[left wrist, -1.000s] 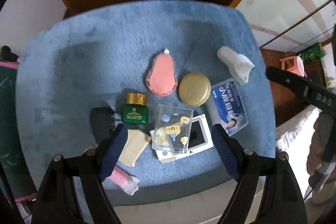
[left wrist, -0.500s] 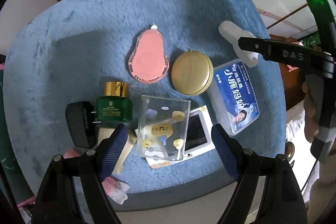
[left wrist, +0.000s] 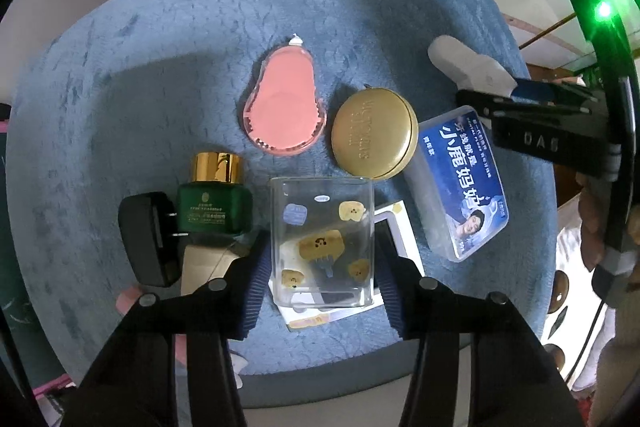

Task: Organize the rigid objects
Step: 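Grasp the clear plastic box with the left tool while the right tool grasps the white tape measure, then place the clear box in the tray with the left tool while the right tool drops the tape measure there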

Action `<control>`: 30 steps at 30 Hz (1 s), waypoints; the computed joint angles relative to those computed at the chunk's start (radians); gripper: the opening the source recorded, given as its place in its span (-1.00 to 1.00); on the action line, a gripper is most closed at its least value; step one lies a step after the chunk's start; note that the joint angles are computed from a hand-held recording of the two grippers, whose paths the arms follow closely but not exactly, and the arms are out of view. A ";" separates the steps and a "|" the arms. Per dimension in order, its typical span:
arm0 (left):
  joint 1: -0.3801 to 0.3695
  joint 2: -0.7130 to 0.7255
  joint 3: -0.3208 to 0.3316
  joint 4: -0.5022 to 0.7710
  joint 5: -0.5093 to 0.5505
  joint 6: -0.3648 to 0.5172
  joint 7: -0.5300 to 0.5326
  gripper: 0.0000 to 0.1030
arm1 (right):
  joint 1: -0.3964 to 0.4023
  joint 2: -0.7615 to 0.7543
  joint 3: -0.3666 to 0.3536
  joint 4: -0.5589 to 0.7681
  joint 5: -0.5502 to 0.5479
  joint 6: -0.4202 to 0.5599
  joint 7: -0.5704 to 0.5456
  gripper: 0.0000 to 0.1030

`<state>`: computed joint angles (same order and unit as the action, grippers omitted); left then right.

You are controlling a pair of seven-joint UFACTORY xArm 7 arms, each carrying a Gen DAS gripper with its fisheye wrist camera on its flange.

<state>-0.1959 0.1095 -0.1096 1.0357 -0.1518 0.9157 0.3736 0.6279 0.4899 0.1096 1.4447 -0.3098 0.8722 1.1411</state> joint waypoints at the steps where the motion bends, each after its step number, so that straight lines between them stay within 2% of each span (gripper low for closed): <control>1: 0.000 -0.001 0.001 -0.002 0.004 -0.006 -0.002 0.02 | 0.008 -0.002 -0.001 0.000 -0.003 0.002 0.015 0.28; 7: 0.013 -0.035 0.009 -0.047 -0.025 -0.045 0.006 0.02 | 0.049 -0.048 0.002 -0.043 -0.035 -0.034 0.127 0.28; 12: 0.033 -0.110 0.025 -0.080 -0.059 -0.035 0.045 0.01 | 0.064 -0.121 0.011 -0.094 -0.076 -0.056 0.219 0.28; 16: 0.044 -0.200 0.045 -0.121 -0.102 -0.016 0.093 0.02 | 0.073 -0.212 0.025 -0.150 -0.131 -0.101 0.333 0.28; 21: 0.049 -0.379 0.085 -0.190 -0.144 0.028 0.172 0.02 | 0.094 -0.293 0.069 -0.153 -0.225 -0.069 0.447 0.28; 24: 0.052 -0.478 0.115 -0.208 -0.163 0.064 0.206 0.02 | 0.126 -0.325 0.112 -0.113 -0.286 0.006 0.516 0.28; 30: 0.048 -0.690 0.152 -0.267 -0.172 0.098 0.234 0.02 | 0.257 -0.299 0.192 0.065 -0.407 0.255 0.641 0.28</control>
